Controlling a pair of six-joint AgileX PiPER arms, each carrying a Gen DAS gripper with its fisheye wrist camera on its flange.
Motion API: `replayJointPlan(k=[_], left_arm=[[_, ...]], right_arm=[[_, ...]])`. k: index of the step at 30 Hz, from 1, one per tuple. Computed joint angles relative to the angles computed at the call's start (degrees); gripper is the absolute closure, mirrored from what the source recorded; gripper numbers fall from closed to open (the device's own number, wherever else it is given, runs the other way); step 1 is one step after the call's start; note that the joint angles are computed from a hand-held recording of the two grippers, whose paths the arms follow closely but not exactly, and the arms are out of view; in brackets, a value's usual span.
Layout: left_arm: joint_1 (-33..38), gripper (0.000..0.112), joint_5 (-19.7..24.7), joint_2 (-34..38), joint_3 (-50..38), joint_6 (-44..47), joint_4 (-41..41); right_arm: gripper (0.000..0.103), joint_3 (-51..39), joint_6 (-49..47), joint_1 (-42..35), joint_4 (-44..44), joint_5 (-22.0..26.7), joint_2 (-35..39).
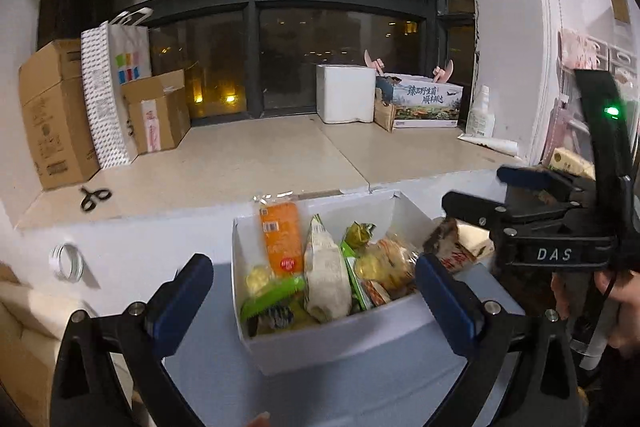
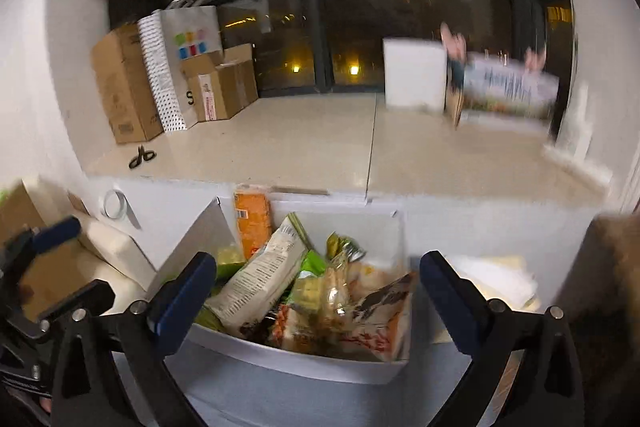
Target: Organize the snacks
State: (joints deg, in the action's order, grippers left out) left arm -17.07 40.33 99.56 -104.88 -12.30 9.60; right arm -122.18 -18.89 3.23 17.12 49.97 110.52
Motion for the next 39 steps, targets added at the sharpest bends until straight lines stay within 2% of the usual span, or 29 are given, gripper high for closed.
replayJointPlan(k=[1,4,7,11,13,17,20,21,23,24,26,28,29,35,39], left_arm=[[-0.3,0.009,0.5,-2.0,1.8,-0.8,-0.1],[-0.8,0.009,-0.3,-7.3,7.4,-2.7,0.5],[-3.6,0.009,-2.1,-14.5,15.1,-11.4,9.3],[-8.0,0.009,-1.4,-22.7,23.4,-22.1,20.7],[-8.6,0.009,-2.3,-26.5,27.2,-22.1,19.9],[-11.6,0.009,1.9,-30.6,29.6,-24.5,19.7],[-17.4,0.009,6.4,-33.1,31.4,-30.8,25.0],[-20.6,0.009,7.9,-34.3,33.1,-34.9,29.0],[-25.6,0.009,10.8,-35.9,36.0,-41.2,34.7],[-26.8,0.009,10.9,-36.7,37.3,-42.3,34.7],[-27.6,0.009,11.0,-37.5,38.3,-41.1,32.7],[-29.8,0.009,13.1,-38.2,39.0,-42.7,34.1],[-30.1,0.009,13.6,-38.5,39.1,-42.9,34.3],[-30.1,0.009,14.3,-39.7,39.0,-42.6,33.3],[-29.6,0.009,15.0,-39.0,38.5,-42.5,33.5]], right_arm=[[0.000,3.5,-1.5,0.3,0.2,-2.0,-2.8],[0.000,11.8,-6.9,-0.7,6.6,-4.1,-10.3],[0.000,22.0,-12.9,-2.4,15.0,-6.3,-18.9],[0.000,34.1,-14.5,-1.6,14.2,-11.2,-29.1],[0.000,37.5,-16.4,-2.2,15.4,-11.0,-32.2],[0.000,42.5,-15.6,-4.1,17.1,-6.5,-37.6],[0.000,50.0,-12.5,-2.3,12.9,-8.7,-43.3],[0.000,53.3,-11.9,-2.0,12.2,-10.2,-45.8],[0.000,60.2,-12.3,-2.8,14.3,-12.3,-50.6],[0.000,62.6,-12.7,-4.0,15.9,-11.8,-52.3],[0.000,63.8,-15.7,-7.2,20.3,-8.1,-53.6],[0.000,63.6,-22.3,-12.4,27.5,-2.2,-54.1],[0.000,63.5,-23.2,-13.5,28.7,-1.3,-54.5],[0.000,63.0,-24.8,-16.6,30.9,0.8,-55.2],[0.000,63.2,-24.0,-15.5,29.2,0.0,-55.3]])
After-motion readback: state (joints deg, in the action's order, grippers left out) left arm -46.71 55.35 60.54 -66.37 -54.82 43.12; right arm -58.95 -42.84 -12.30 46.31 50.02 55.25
